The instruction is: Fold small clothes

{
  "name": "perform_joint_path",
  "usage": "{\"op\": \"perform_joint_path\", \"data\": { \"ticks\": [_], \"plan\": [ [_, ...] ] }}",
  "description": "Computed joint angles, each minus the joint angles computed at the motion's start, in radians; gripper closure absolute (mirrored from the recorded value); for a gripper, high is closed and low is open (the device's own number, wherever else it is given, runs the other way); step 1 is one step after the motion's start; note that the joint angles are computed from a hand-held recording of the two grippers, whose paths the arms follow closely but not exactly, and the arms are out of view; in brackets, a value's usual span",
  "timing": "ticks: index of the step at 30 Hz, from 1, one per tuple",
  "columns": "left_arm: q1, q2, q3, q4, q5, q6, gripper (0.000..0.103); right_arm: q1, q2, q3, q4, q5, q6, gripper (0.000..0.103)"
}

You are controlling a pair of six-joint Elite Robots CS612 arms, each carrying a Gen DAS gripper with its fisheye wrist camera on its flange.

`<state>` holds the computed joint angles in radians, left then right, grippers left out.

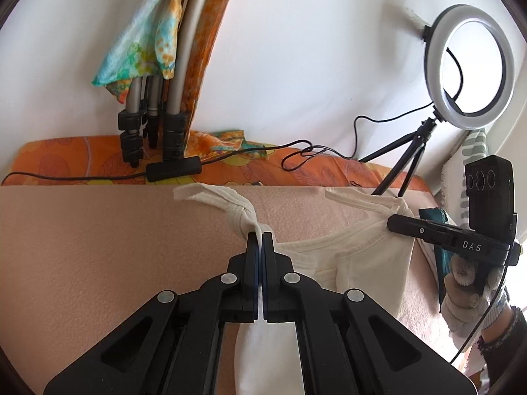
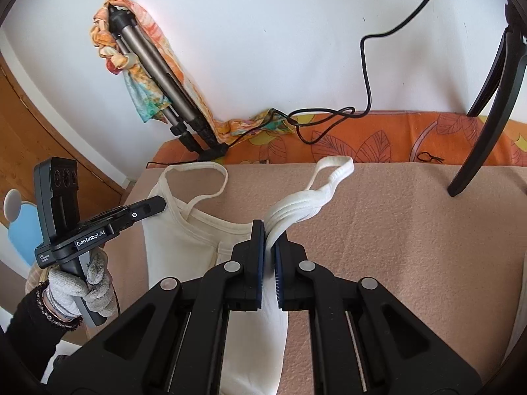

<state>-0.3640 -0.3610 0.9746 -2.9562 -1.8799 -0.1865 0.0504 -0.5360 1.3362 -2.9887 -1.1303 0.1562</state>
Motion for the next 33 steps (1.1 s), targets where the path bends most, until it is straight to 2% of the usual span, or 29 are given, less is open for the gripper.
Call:
{"op": "perform_joint_path", "data": {
  "ticks": [6, 14, 20, 26, 29, 33],
  "plan": [
    [-0.007, -0.094, 0.168, -0.109, -0.008, 0.034, 0.103, 0.011, -0.09, 0.116, -0.051, -0.027, -0.061, 0.096],
    [-0.02, -0.191, 0.372, -0.226, -0.013, 0.068, 0.103, 0.026, -0.194, 0.299, -0.141, -0.06, -0.087, 0.096],
    [-0.024, -0.239, 0.52, -0.309, -0.008, 0.072, 0.103, 0.044, -0.239, 0.433, -0.22, -0.082, -0.074, 0.096],
    [-0.029, -0.245, 0.594, -0.283, -0.013, 0.036, 0.103, 0.063, -0.234, 0.507, -0.286, -0.108, -0.005, 0.096],
    [-0.037, -0.256, 0.628, -0.272, 0.007, 0.062, 0.103, 0.082, -0.238, 0.524, -0.275, -0.152, -0.025, 0.096],
    [-0.037, -0.282, 0.663, -0.228, 0.011, 0.113, 0.102, 0.085, -0.255, 0.558, -0.251, -0.143, -0.036, 0.095]
  ]
}}
